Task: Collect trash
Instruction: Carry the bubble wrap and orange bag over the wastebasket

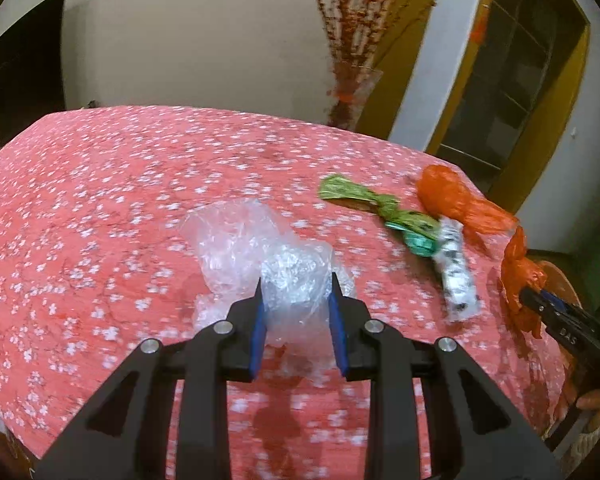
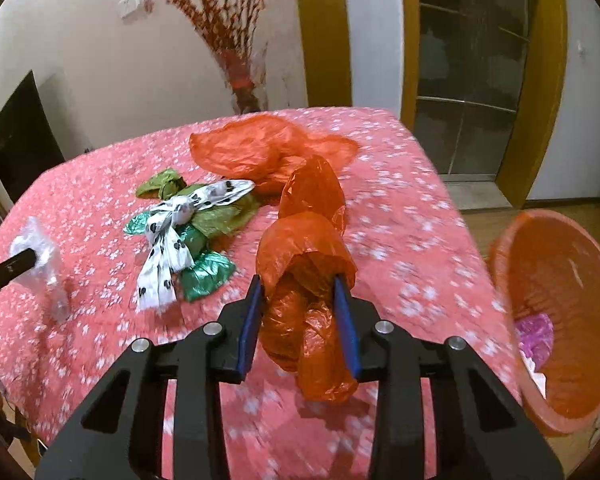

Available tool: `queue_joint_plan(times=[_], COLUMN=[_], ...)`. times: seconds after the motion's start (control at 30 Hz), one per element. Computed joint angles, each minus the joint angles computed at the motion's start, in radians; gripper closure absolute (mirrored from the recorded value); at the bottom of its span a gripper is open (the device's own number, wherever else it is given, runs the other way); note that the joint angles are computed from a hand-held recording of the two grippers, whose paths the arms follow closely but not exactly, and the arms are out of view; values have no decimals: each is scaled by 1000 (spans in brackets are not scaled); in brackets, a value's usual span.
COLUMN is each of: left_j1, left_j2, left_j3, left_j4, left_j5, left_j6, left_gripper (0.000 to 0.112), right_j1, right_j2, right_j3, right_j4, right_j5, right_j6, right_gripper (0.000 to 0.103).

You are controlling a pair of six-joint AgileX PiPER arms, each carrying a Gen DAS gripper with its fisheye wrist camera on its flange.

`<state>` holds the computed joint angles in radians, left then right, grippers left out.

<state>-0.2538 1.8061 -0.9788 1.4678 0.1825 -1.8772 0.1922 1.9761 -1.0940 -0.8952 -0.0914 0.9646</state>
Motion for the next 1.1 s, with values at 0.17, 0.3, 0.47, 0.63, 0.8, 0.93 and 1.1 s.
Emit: queue_joint_plan(times=[0.17, 0.3, 0.47, 0.63, 0.8, 0.93, 1.1], left_j1=[-78, -143, -228, -301, -347, -368, -390], left_j2=[7, 18, 39, 78, 110, 131, 149], left_j3=[-37, -69, -128, -205, -260, -300, -334], left_j4=[-64, -106, -216, -341, -427, -488, -516], left_j5=[12, 19, 30, 40, 51, 58, 64], left_j6=[63, 104, 215, 343, 431, 500, 537], left_gripper=[84, 84, 84, 84, 84, 84, 84], right_j1=[-72, -123, -184, -232, -275, -297, -329], right_j2=[-112, -196, -266, -307, -327, -336, -348], right_j3=[144, 245, 328, 387, 422, 443, 461], right_j4=[299, 521, 635, 696, 673, 672, 650], right_j5=[-87, -147, -207, -262, -291, -308, -317], right_j6=[-311, -549, -668, -725, -694, -683, -660], right_gripper=[68, 68, 68, 68, 68, 68, 68])
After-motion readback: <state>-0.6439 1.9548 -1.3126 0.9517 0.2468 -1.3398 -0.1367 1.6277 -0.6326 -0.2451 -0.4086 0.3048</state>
